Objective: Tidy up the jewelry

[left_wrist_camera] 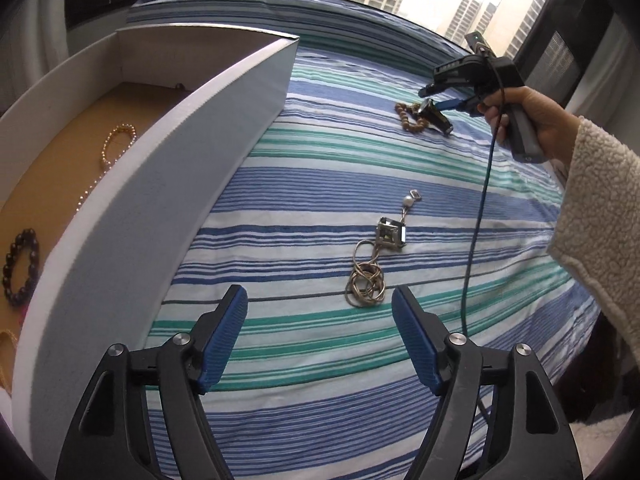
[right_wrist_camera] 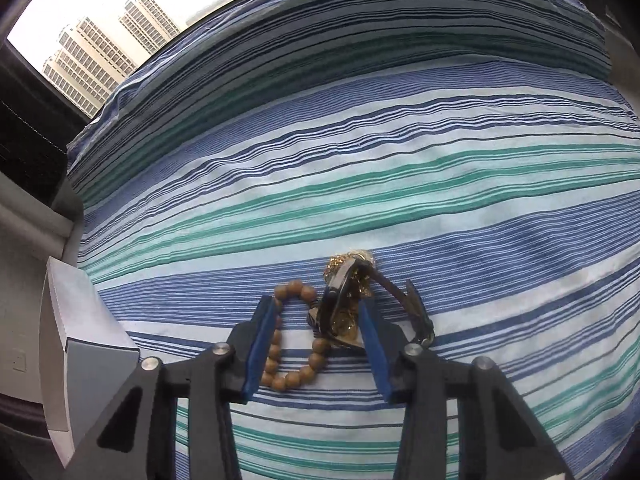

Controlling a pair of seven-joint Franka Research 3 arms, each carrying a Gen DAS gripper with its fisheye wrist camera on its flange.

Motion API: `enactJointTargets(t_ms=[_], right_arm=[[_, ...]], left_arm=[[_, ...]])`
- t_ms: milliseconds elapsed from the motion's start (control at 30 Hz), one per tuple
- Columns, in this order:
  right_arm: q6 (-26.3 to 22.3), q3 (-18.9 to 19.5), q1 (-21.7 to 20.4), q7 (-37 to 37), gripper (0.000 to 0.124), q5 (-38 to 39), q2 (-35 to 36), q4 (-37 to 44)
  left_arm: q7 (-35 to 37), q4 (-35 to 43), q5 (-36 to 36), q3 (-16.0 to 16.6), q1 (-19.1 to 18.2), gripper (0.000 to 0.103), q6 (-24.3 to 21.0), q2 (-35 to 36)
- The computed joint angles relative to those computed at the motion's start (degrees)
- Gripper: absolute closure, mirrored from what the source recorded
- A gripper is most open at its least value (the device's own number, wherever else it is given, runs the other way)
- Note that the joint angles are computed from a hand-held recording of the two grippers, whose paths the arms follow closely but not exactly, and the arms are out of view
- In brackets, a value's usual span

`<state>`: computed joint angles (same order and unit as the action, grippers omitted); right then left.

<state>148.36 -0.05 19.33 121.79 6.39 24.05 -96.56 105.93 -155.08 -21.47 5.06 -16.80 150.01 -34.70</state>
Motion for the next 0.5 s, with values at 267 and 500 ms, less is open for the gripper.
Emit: enactJointTargets(t_ms=[267, 500], right_arm=[[0.5, -2.6, 3.3, 5.6, 0.113, -9.1, -2.2, -3.4], [-0.5, 3.8, 1.3, -9.9, 0.113, -4.8, -17.3, -21.4]], left_arm=[[-0.6, -0.5, 0.1, 0.8, 1.7, 0.027, -1.2, 0.0], [-0.3, -0.1, -0.5, 0.2, 1.5, 0.027, -1.5, 0.4]])
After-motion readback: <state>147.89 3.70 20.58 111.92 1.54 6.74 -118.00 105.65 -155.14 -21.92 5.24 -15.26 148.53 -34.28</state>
